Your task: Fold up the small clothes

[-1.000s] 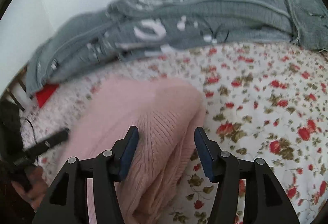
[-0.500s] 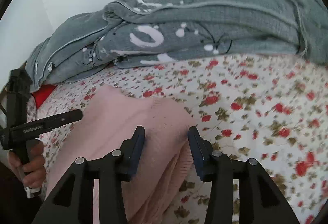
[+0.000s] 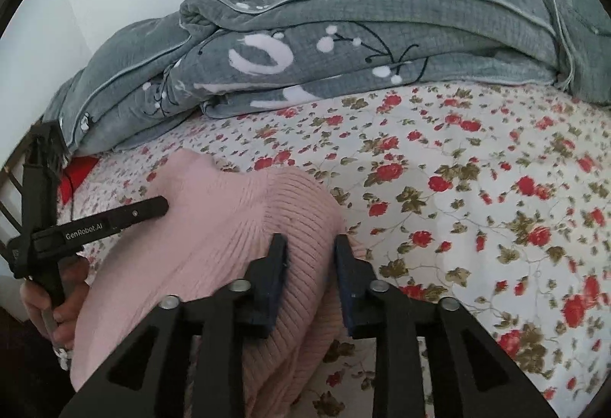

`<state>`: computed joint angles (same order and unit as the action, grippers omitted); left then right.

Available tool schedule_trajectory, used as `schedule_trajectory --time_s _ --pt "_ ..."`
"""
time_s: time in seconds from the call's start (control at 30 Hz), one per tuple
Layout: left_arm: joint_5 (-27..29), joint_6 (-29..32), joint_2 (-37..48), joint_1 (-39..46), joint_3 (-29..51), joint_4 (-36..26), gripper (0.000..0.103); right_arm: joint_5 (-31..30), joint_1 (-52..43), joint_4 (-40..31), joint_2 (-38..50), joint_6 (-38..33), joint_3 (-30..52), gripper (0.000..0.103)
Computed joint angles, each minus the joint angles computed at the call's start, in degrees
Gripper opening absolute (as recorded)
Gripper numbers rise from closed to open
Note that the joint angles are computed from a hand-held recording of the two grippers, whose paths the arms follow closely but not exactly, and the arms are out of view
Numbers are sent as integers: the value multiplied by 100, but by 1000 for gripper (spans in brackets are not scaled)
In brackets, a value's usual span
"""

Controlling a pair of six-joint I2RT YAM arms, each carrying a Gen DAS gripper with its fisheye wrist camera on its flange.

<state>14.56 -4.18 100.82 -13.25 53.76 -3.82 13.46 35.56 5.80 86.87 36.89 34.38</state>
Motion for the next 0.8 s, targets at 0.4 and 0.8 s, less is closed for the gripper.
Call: schedule_trajectory --time_s 0.4,0.8 --pt "-407 -287 -3196 -415 -2202 -894 57 1800 2058 -1781 -1692 1600 -680 44" --pt "-2745 -2103 -7511 -2910 -2172 -4862 61 3237 5904 -7665 -1431 6934 1450 63"
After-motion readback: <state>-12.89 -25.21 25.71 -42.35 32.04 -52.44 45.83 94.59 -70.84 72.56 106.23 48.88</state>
